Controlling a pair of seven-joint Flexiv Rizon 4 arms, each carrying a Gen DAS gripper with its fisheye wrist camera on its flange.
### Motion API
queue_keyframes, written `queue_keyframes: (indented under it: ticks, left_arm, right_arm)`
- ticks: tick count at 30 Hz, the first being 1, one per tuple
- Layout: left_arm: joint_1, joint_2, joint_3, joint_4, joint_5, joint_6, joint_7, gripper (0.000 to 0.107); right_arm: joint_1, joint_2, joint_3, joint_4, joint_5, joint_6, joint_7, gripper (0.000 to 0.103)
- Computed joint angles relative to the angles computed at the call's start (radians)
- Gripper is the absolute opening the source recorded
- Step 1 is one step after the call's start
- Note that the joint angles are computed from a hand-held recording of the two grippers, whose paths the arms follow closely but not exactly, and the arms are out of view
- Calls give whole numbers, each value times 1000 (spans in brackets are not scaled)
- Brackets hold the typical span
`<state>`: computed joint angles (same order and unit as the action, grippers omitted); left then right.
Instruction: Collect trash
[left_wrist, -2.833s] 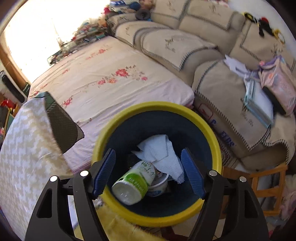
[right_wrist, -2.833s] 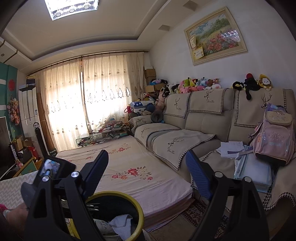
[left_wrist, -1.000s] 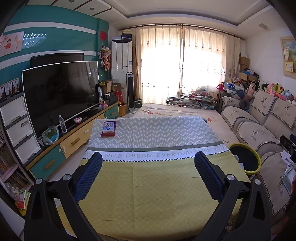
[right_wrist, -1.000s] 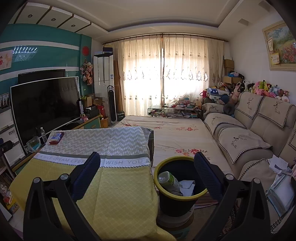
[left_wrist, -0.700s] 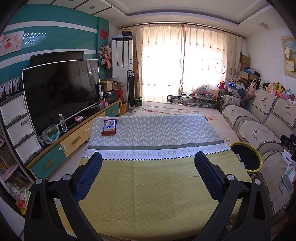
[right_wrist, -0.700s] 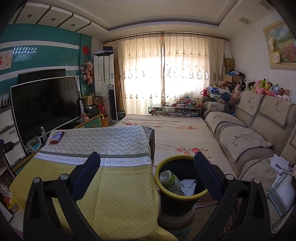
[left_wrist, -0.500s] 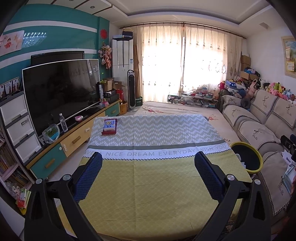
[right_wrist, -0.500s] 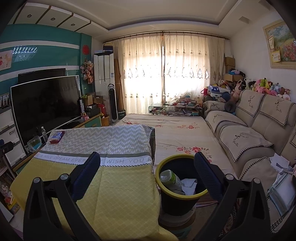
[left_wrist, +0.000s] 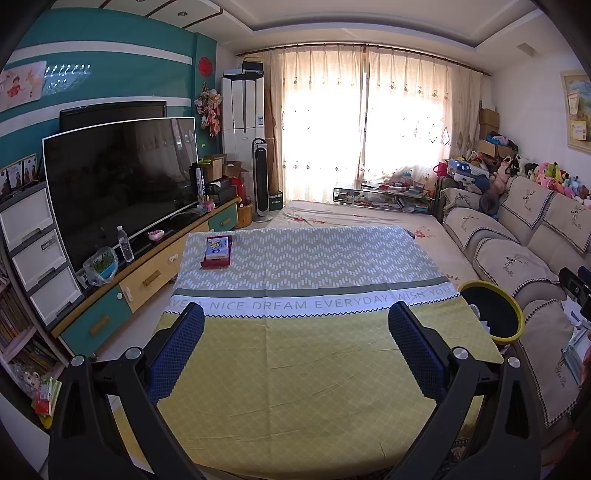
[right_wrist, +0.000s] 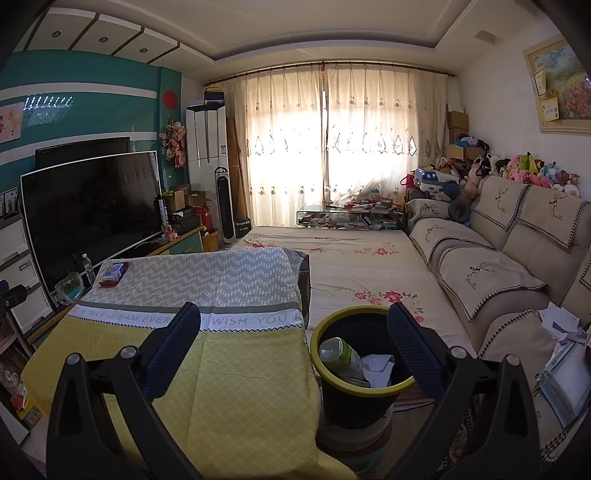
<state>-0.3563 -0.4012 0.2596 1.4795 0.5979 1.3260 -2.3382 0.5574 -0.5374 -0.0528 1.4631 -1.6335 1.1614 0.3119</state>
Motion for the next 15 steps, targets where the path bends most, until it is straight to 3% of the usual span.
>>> queue_keyframes:
  ticks: [15]
  left_arm:
    - [9,-2,-10,4,-11,3,16,98]
  right_arm:
    - [2,-2,-1,-1,8,0,-1,96]
